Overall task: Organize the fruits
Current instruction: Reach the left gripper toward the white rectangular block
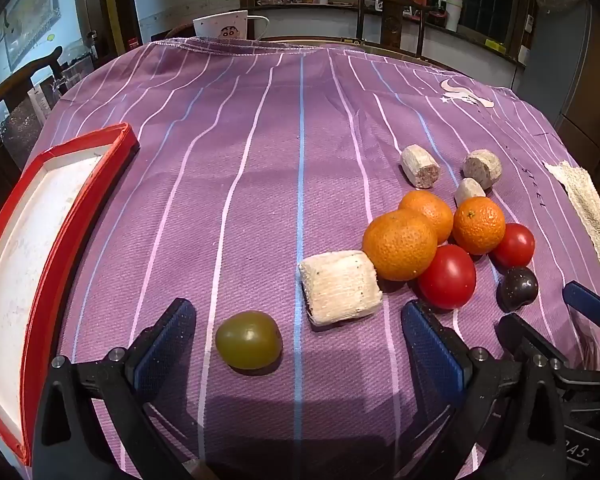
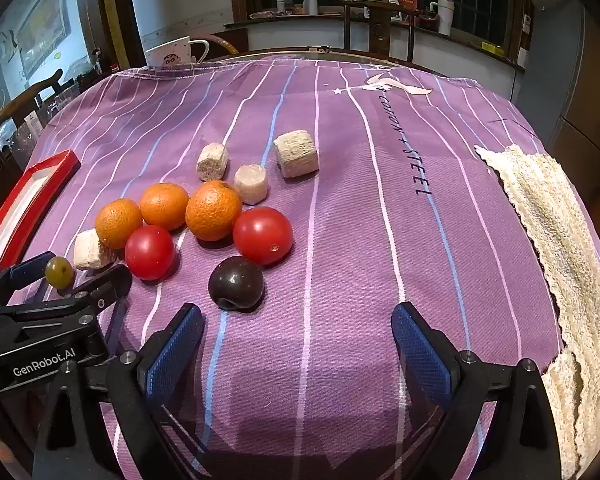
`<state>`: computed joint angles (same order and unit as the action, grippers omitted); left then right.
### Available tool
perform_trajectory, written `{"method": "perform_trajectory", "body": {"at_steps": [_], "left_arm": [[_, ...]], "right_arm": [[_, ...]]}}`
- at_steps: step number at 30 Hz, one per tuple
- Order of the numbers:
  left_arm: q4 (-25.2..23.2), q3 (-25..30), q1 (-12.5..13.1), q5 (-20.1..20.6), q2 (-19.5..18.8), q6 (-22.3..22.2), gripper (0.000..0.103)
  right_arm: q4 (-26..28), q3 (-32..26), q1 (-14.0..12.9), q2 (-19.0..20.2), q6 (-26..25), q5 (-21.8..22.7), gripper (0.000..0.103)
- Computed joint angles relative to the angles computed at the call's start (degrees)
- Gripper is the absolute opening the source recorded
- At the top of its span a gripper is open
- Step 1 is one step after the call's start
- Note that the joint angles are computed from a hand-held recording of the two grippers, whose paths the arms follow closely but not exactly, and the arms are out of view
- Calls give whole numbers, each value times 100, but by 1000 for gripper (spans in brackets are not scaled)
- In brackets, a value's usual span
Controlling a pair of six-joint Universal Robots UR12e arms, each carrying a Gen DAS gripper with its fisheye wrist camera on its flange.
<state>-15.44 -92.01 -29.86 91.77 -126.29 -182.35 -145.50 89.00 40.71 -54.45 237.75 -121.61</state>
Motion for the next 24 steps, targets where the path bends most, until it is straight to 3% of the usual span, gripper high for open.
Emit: {"method": "perform_trajectory", "body": {"at_steps": [5, 11, 14, 18, 24], "left_arm": [[-115, 34, 3, -17, 5, 13, 103], [-1141, 221, 56, -132, 101, -97, 103], [-1618, 227, 170, -522, 226, -242, 103], [-1094, -235, 401, -957, 560, -535, 103], [-501, -541, 600, -139, 955, -542, 100]], "right_arm": [[-121, 30, -10, -2, -97, 57, 101], [-340, 134, -44, -54, -417, 213, 103], [-278, 102, -44, -42, -431, 251, 103], [78, -23, -35, -12, -465, 240, 103], [458, -28, -7, -118, 176, 252, 101]]}}
